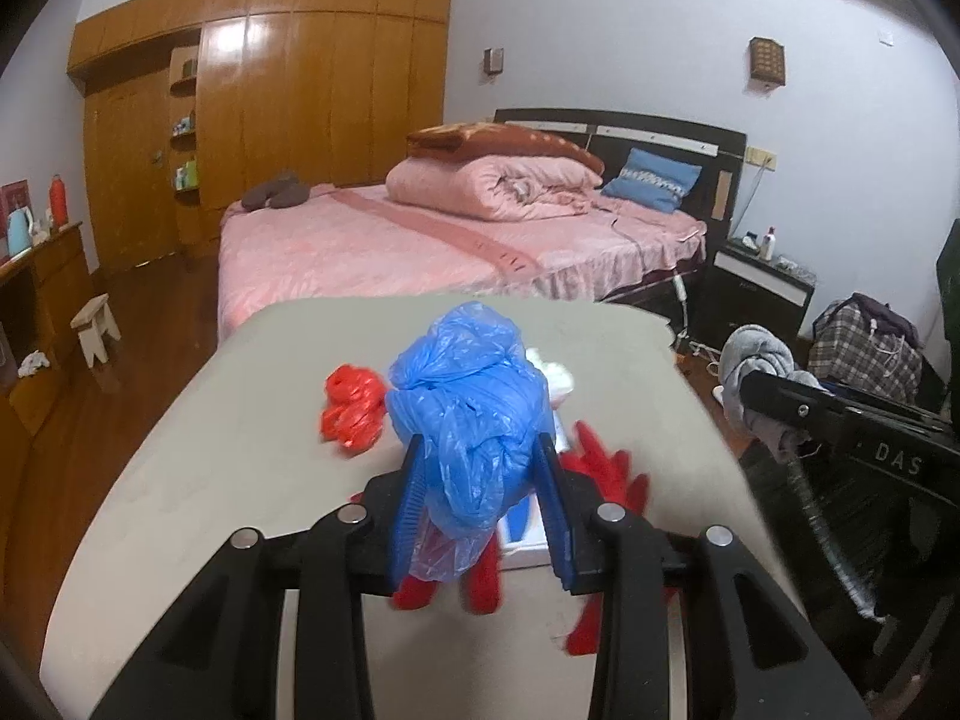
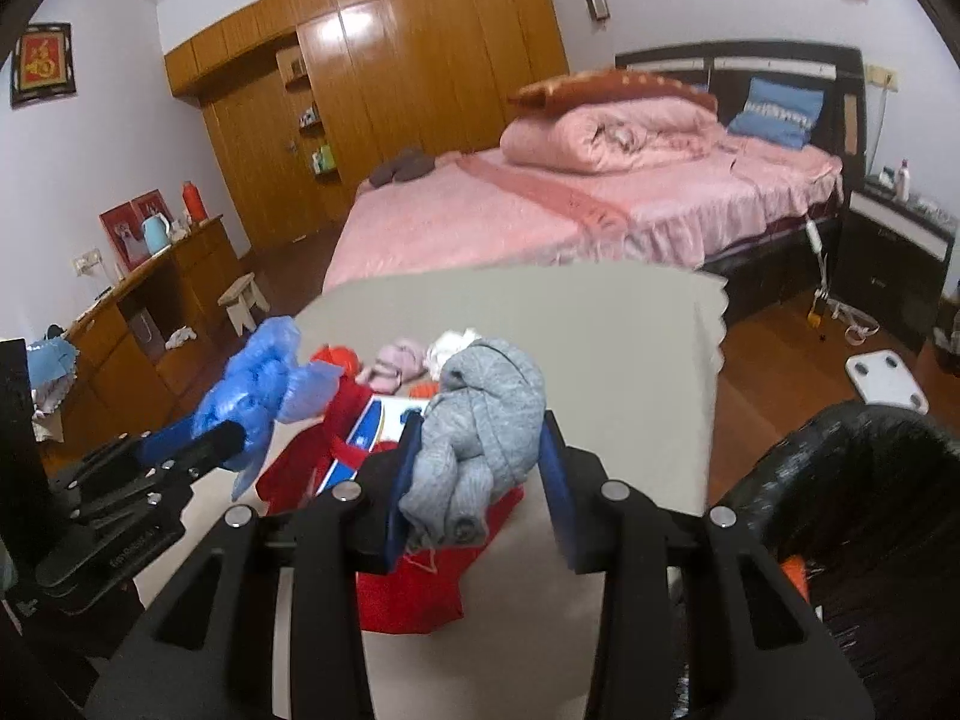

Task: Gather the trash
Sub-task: 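Carry the blue bag and grey cloth over the bin and release both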

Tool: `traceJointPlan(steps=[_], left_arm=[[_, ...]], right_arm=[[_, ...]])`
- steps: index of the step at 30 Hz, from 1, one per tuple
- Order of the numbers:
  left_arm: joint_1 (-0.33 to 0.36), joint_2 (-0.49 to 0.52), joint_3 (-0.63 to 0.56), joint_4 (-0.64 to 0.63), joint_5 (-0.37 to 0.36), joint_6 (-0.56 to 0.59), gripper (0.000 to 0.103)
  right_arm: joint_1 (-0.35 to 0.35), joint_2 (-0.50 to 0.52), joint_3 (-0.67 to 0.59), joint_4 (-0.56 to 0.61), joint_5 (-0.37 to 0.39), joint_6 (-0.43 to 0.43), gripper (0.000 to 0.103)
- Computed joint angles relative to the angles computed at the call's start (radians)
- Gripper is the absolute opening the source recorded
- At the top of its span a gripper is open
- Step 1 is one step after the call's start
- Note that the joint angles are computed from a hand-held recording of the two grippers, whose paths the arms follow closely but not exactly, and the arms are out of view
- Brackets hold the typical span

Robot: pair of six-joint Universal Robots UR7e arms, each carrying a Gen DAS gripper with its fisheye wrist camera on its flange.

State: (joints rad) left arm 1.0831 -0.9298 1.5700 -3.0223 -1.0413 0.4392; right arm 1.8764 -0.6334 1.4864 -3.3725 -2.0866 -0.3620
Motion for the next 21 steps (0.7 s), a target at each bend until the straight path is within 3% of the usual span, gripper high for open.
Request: traceJointPlan(steps=[8, 21], left_arm=[[-0.048, -0.002, 0.021, 0.008, -0.060, -0.007, 0.035], [-0.132, 0.049, 0.053, 0.063, -0.225, -0.006, 0.035]], right_arm=[[0.014, -0.069, 0.082, -0.090, -0.053, -0.020, 0.037], [-0.028, -0.210, 0.297, -0.315, -0.225, -0.023, 0.037]])
